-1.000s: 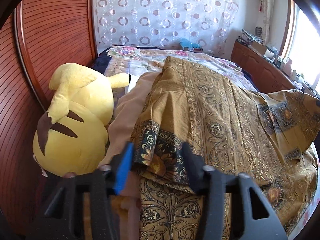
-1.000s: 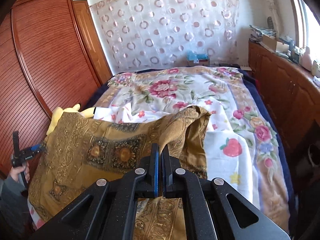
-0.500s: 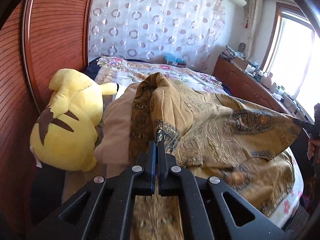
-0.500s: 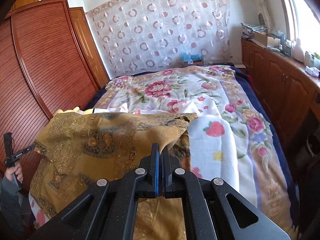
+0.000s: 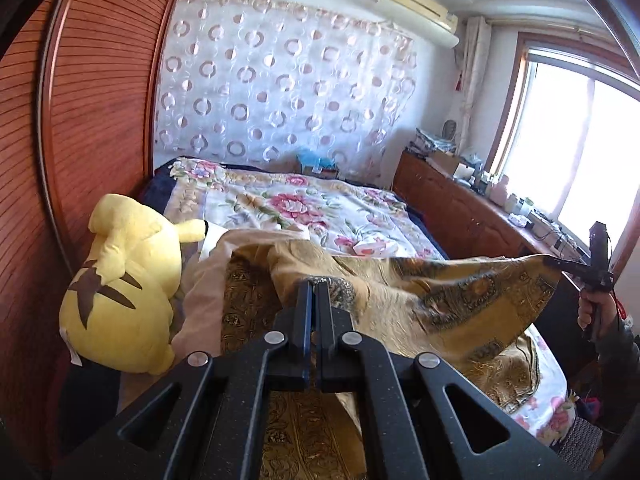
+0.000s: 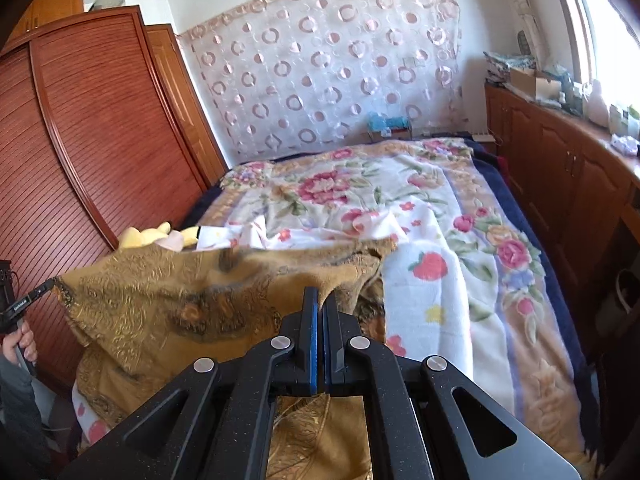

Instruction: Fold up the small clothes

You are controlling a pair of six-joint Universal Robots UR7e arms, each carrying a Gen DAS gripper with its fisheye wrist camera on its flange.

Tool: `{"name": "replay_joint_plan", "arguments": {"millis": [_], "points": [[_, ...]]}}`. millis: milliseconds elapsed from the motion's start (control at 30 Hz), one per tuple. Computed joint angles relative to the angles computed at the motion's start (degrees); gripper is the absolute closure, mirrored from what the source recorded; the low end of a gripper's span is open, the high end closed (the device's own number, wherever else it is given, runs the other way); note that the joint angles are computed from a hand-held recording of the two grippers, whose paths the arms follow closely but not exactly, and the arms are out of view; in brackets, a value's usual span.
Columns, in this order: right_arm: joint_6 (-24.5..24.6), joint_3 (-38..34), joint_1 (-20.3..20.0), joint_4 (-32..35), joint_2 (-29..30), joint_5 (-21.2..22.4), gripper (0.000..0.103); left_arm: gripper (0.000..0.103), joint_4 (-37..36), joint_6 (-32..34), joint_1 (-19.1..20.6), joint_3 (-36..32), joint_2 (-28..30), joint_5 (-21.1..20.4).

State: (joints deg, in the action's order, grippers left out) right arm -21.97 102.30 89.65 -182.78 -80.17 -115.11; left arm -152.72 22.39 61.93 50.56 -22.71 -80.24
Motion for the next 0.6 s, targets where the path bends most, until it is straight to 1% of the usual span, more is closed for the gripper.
{"name": "replay_joint_plan", "arguments": {"millis": [67, 133, 200, 300, 367, 467, 600], "points": [[-0.8, 1.4, 0.9, -1.0, -1.3, -0.8, 0.102, 0.101, -2.4, -0.7, 0.6, 4.2, -2.4, -0.4], [-0.4, 4.2, 0.8, -1.4, -3.7, -0.9, 0.102, 0.101, -3.9, -2.4, 1.6, 8.4, -4.4, -0.4], [0.8, 8.2, -0.1, -2.3, -6.4, -0.1, 0.102, 0.101, -5.5, -3.2, 2.5, 12.4, -5.9, 0.9], [3.6, 12.4, -2.6, -1.0, -9.0, 1.4, 0.102, 0.101, -6.5, -5.1, 4.1, 17.2, -6.9, 3.2], [4.8, 13.9, -3.8, -0.6, -9.1, 1.6, 0.102, 0.101, -6.1, -6.4, 5.0, 18.5, -6.9, 4.2], [6.0, 14.0, -4.8, 0.2, -8.2, 2.6, 0.102, 0.101, -6.2, -7.5, 5.7, 20.1, -7.0, 5.4], [5.7, 11.2, -3.3, 1.1, -5.4, 3.7, 0.102, 0.101, -7.2, -7.4, 5.4, 21.6, -7.2, 6.7]]}}
